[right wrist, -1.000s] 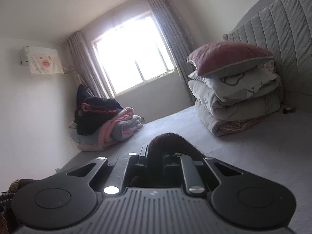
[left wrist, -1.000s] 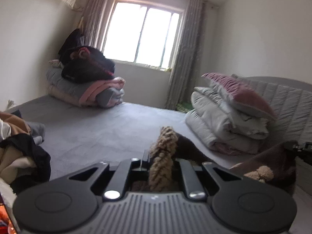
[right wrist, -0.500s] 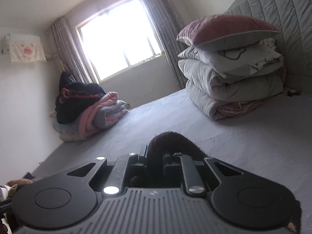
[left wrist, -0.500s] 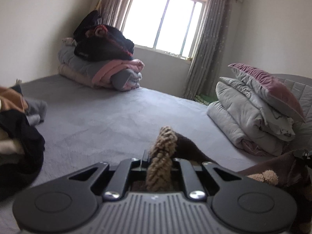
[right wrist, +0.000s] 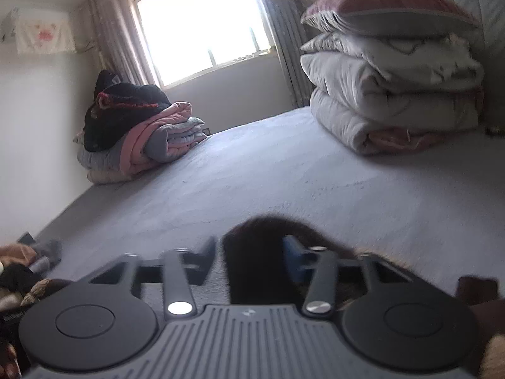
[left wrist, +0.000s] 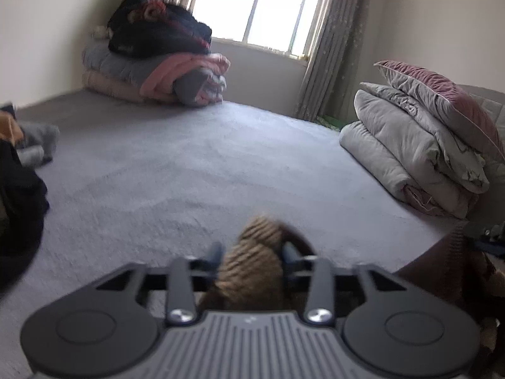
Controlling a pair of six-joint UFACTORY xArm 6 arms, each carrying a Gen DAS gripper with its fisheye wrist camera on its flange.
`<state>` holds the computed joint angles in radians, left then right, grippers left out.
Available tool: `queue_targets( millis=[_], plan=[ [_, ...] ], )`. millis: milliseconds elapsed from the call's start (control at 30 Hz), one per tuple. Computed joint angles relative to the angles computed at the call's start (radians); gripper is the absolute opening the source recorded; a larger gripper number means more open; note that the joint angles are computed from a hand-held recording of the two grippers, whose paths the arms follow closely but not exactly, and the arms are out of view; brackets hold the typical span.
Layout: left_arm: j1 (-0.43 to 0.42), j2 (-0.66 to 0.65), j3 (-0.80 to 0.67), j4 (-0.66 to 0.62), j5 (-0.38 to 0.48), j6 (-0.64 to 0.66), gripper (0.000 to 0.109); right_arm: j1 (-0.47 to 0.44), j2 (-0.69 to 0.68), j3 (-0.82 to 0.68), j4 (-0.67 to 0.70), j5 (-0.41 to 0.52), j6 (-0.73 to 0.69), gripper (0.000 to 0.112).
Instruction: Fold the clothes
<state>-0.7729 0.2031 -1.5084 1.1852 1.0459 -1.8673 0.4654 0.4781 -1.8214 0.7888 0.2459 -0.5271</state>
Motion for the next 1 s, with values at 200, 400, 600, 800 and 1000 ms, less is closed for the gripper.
queue_targets(
  millis=[200, 400, 600, 800, 1000],
  plan=[
    [-0.043, -0.020, 0.005, 0.051, 0.030, 0.055, 0.085, -0.026, -0.061, 0.043, 0.037, -0.028, -0.063, 0.071],
    [-0.037, -0.039, 0.036, -0.018, -0.057, 0.095, 0.086, -0.103, -0.102, 0.108, -0.020, -0.039, -0.014, 0.074],
    [-0.007, -0.018, 0.031, -0.053, -0.198, 0.176, 0.086, -0.171, -0.165, 0.201, -0.054, 0.079, -0.104, 0.074],
    [0.019, 0.046, -0.021, 0.019, -0.321, 0.388, 0.088, -0.175, -0.232, 0.283, -0.012, 0.156, -0.306, 0.074],
    [0.082, 0.139, -0.089, -0.141, -0.527, 0.720, 0.091, -0.178, -0.222, 0.285, -0.098, 0.225, -0.352, 0.073]
  ],
)
